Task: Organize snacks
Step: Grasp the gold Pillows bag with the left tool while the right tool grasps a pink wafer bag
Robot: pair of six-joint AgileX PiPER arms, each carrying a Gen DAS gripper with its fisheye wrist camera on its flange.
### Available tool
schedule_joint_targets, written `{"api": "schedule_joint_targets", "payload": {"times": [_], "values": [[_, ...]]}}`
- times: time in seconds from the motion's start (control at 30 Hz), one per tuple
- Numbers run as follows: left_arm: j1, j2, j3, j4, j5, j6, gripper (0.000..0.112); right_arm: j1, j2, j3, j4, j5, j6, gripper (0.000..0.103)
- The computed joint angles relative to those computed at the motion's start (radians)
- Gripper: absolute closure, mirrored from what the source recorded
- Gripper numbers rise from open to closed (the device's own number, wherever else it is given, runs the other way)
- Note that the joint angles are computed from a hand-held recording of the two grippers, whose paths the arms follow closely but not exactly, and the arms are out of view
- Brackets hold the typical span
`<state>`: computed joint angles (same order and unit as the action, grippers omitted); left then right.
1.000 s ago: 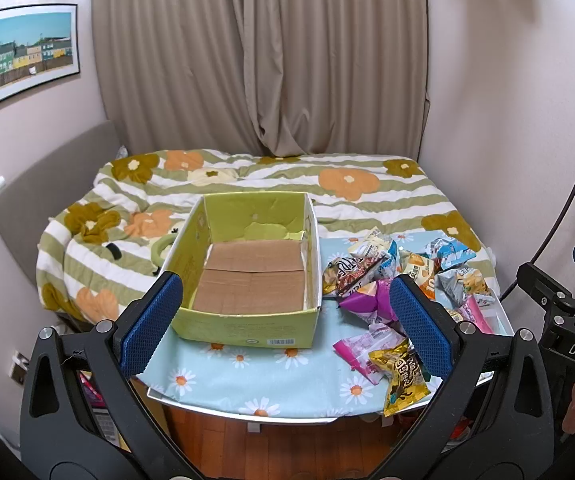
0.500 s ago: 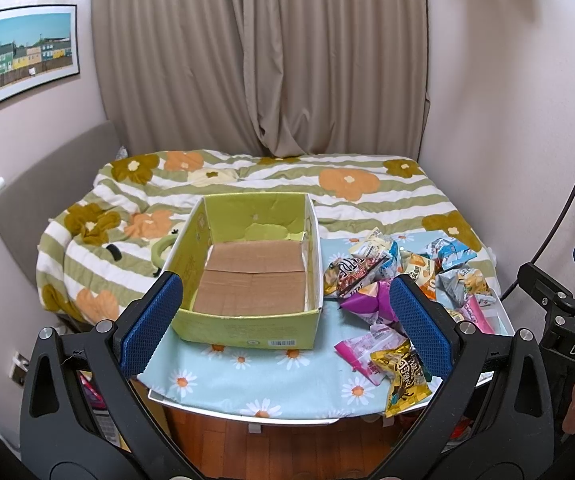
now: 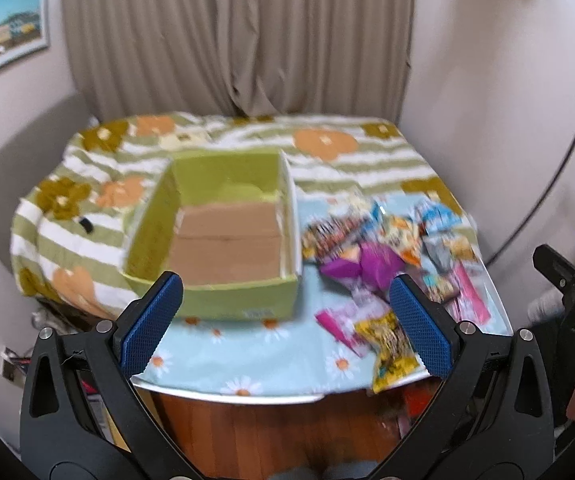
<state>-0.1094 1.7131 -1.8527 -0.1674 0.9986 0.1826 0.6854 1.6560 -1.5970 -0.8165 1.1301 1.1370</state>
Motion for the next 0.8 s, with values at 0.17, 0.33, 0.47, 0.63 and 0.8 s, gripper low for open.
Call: {"api": "schedule_joint_targets", "payload": {"times": [0.17, 0.33, 0.47, 0.63, 0.8], "values": [[-0.049, 0.044, 0.071, -0.019, -0.01, 0.015, 0.01, -0.044, -0.034, 0.126, 0.037, -0.058, 0.021, 0.0], [-0.137, 0.071, 0.175, 0.0, -0.068, -0.033, 0.01, -0.151, -0.061, 0.258, 0.09, -0.189, -0.019, 0.0], [-0.215, 0.126, 0.192, 0.039, -0.094, -0.133, 0.01, -0.272, -0.055, 0.336, 0.194, -0.344, -0.155, 0.001], [-0.296, 0.217, 0.191, 0.086, -0.133, -0.266, 0.01, -0.412, -0.004, 0.412, 0.381, -0.537, -0.409, 0.001], [-0.359, 0.299, 0.179, 0.147, -0.167, -0.394, 0.017, -0.512, 0.063, 0.419, 0.645, -0.622, -0.724, 0.001]]}}
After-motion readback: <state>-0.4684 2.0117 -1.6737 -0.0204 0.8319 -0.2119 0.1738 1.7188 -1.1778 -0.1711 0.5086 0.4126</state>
